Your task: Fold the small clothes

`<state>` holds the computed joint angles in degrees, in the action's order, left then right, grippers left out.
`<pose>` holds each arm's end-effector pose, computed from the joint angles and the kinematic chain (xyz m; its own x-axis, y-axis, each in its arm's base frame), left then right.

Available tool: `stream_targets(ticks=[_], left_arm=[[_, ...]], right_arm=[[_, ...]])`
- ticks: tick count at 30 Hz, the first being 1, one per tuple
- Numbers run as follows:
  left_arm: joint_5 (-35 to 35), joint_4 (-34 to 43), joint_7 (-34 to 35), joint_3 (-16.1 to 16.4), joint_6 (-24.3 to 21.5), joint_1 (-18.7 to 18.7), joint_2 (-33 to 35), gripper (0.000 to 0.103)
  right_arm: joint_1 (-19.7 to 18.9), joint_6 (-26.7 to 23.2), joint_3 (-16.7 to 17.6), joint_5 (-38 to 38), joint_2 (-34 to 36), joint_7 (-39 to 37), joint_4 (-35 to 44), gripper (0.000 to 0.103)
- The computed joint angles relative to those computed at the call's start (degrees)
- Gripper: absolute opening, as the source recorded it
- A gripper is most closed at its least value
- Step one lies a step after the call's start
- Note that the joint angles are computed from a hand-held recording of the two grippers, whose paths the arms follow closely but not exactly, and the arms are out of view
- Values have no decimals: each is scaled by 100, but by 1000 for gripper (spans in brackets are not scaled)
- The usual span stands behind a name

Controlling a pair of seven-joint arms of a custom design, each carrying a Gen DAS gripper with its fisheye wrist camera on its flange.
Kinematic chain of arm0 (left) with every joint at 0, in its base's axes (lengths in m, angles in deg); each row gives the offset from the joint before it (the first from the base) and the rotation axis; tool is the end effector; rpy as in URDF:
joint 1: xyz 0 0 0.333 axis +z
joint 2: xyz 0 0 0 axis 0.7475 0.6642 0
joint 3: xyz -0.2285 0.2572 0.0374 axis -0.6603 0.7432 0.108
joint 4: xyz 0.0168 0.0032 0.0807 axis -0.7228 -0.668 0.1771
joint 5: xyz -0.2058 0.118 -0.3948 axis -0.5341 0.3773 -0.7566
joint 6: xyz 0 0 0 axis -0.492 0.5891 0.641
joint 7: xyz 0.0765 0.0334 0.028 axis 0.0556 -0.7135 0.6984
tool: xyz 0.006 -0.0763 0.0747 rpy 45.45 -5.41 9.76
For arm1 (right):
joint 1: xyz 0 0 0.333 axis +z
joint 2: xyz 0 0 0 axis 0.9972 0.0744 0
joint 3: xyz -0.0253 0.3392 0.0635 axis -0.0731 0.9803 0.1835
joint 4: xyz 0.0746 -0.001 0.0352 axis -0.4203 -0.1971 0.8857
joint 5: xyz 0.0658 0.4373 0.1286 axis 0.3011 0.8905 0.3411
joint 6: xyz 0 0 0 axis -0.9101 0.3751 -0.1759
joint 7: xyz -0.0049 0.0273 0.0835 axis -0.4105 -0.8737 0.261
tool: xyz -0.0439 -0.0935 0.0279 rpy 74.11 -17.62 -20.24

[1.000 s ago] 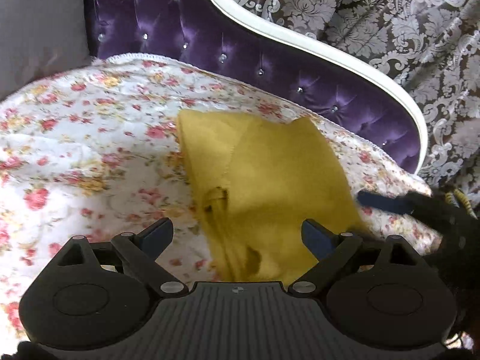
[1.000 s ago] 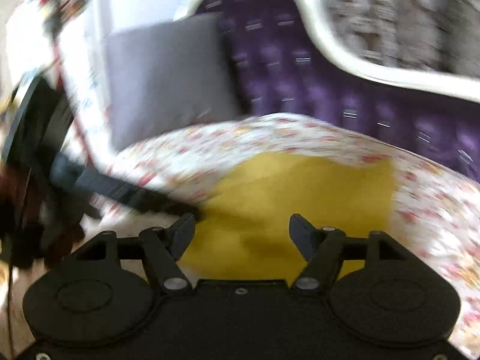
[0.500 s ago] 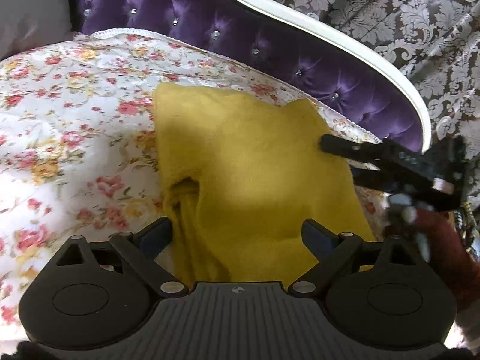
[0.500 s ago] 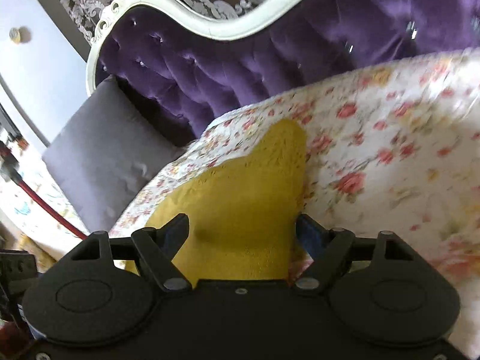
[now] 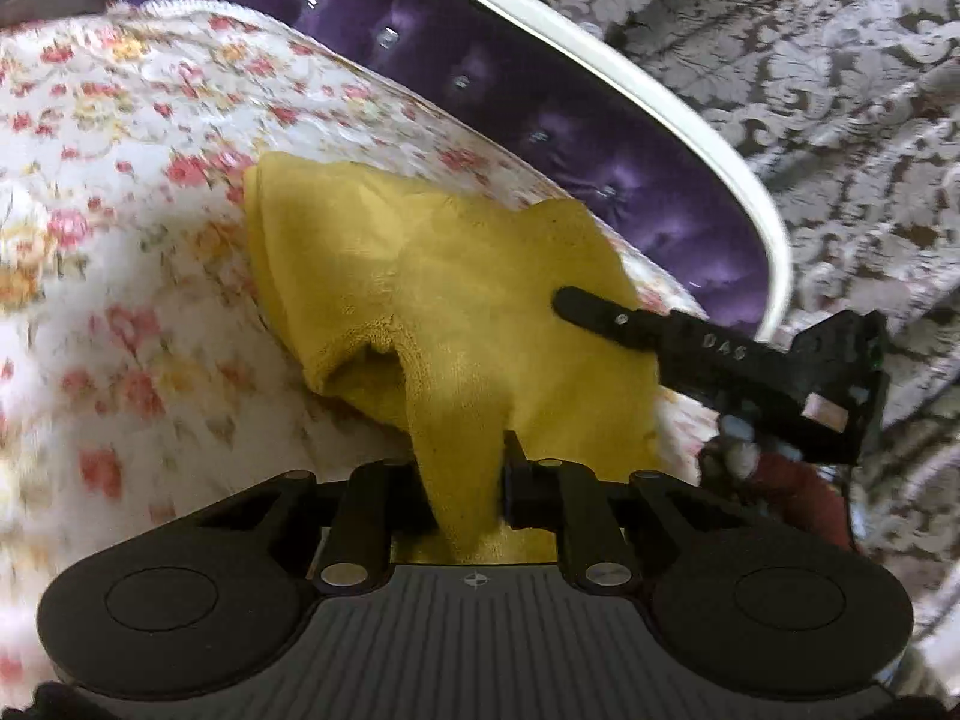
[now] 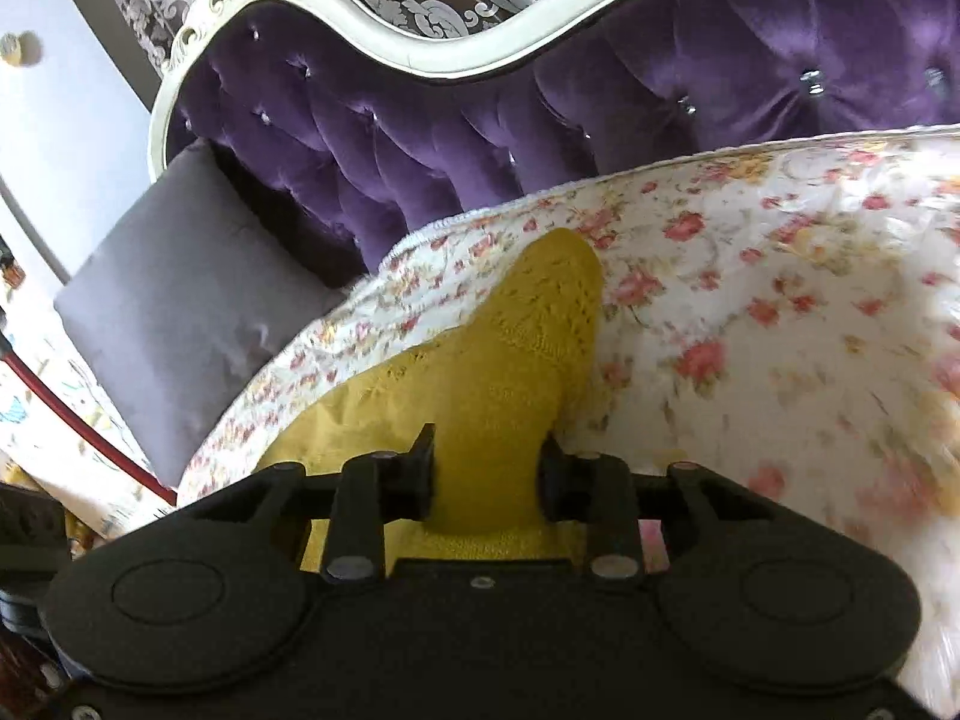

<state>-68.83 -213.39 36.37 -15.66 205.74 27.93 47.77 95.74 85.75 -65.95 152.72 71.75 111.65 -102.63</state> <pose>0.3796 -0.2083 0.4958 0.2396 -0.7667 0.5956 -0.6320 -0.5888 -0.5038 0.5671 0.1263 0.4640 0.5742 -0.5056 -0.6439 -0.7930 -0.1481 -0.5909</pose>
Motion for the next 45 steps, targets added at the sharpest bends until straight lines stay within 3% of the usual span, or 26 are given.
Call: stream_targets(ticks=[3, 7, 13, 16, 19, 22, 24, 27, 31, 36, 38, 41, 45], left_arm=[[-270, -38, 140, 148, -371, -580, -367, 16], [-634, -192, 165, 74, -726, -1186, -830, 16], [-974, -478, -202, -331, -1287, -1766, -1305, 17], [-832, -524, -546, -788, -1868, -1701, -1519, 20], [-603, -531, -919, -1100, -2189, -1645, -1737, 21], [-423, -351, -953, -1174, -2747, -1771, -1774, 22], [-297, -71, -753, -1237, -3366, -1886, -1758, 21], [402, 390, -461, -1655, -3938, -1657, -1763, 21], [1526, 878, -230, -2032, -4090, -1021, -1334, 36], [2218, 1185, -459, -1940, -3511, -356, -397, 36], [2333, 1252, -471, -1895, -3481, -251, -103, 36], [2115, 1253, -218, -1701, -3849, -307, 253, 38], [2231, 919, -442, -1608, -3763, -279, 11, 44]], right_arm=[[-65, -37, -41, -449, -575, 242, -420, 42], [-185, -324, -209, -1060, -1478, 715, -1096, 42], [-446, -901, -444, -1792, -2792, 1171, -1939, 46], [-594, -356, -224, -2125, -3384, 1136, -2390, 52], [-621, 425, -74, -2383, -3793, 1072, -2780, 68], [-535, 679, -146, -2461, -3968, 1244, -2913, 68], [-434, 759, -242, -2426, -4153, 1260, -2985, 69], [-258, 1037, -497, -2127, -4519, 903, -3129, 70], [-121, 1894, -284, -2061, -4435, 624, -3167, 70], [191, 2201, -284, -2125, -3953, 601, -2956, 70], [293, 2352, -211, -2168, -3880, 511, -2968, 70], [332, 2671, 13, -2404, -3637, 527, -2998, 70], [565, 3190, -16, -2399, -3331, 443, -3034, 76]])
